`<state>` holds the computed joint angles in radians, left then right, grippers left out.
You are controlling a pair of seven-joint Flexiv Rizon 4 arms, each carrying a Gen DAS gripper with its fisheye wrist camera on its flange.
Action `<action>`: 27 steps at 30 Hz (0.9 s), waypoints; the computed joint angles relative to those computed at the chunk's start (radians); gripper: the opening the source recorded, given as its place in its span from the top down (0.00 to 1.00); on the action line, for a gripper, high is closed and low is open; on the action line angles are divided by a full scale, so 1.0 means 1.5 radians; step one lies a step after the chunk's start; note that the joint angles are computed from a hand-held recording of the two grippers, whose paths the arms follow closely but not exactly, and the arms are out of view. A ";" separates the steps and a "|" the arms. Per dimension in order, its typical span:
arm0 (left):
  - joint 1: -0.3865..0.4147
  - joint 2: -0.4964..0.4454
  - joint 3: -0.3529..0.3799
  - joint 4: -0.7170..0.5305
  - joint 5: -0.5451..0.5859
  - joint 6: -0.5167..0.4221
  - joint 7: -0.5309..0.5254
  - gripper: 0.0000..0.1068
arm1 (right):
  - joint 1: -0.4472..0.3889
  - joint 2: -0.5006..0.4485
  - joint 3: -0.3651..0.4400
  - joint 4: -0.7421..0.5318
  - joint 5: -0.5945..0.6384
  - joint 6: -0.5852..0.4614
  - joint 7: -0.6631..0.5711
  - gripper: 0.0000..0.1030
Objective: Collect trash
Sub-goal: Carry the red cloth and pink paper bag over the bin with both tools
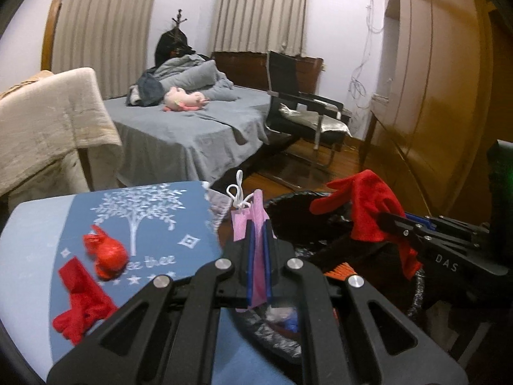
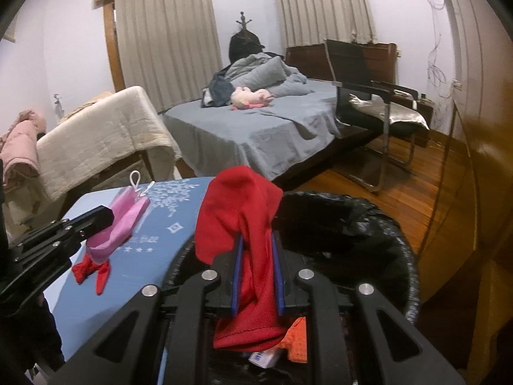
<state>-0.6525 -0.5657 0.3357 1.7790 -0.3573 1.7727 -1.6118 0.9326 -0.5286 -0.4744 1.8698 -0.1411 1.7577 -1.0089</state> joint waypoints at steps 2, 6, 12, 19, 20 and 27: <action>0.022 -0.003 -0.030 -0.007 0.008 -0.004 0.005 0.96 | 0.003 0.000 -0.011 0.007 0.004 -0.001 0.002 0.84; 0.044 -0.021 -0.059 -0.039 0.022 -0.019 0.007 0.96 | 0.000 -0.004 -0.022 0.015 0.008 -0.004 0.005 0.84; 0.057 -0.051 -0.078 -0.087 0.048 -0.037 0.001 0.96 | -0.013 -0.008 -0.023 0.019 0.009 -0.007 0.013 0.84; 0.073 -0.077 -0.097 -0.132 0.074 -0.063 -0.012 0.96 | -0.030 -0.014 -0.023 0.019 0.002 -0.018 0.023 0.84; 0.078 -0.080 -0.103 -0.137 0.078 -0.067 -0.013 0.96 | -0.032 -0.014 -0.021 0.019 0.000 -0.020 0.026 0.84; 0.095 -0.093 -0.121 -0.165 0.105 -0.089 -0.026 0.96 | -0.043 -0.020 -0.017 0.019 -0.012 -0.023 0.041 0.84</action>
<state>-0.5098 -0.7052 0.1546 1.5311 -0.1990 1.6390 -1.6511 0.8684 -0.5579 -0.5004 1.8979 -0.1596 1.7234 -0.9479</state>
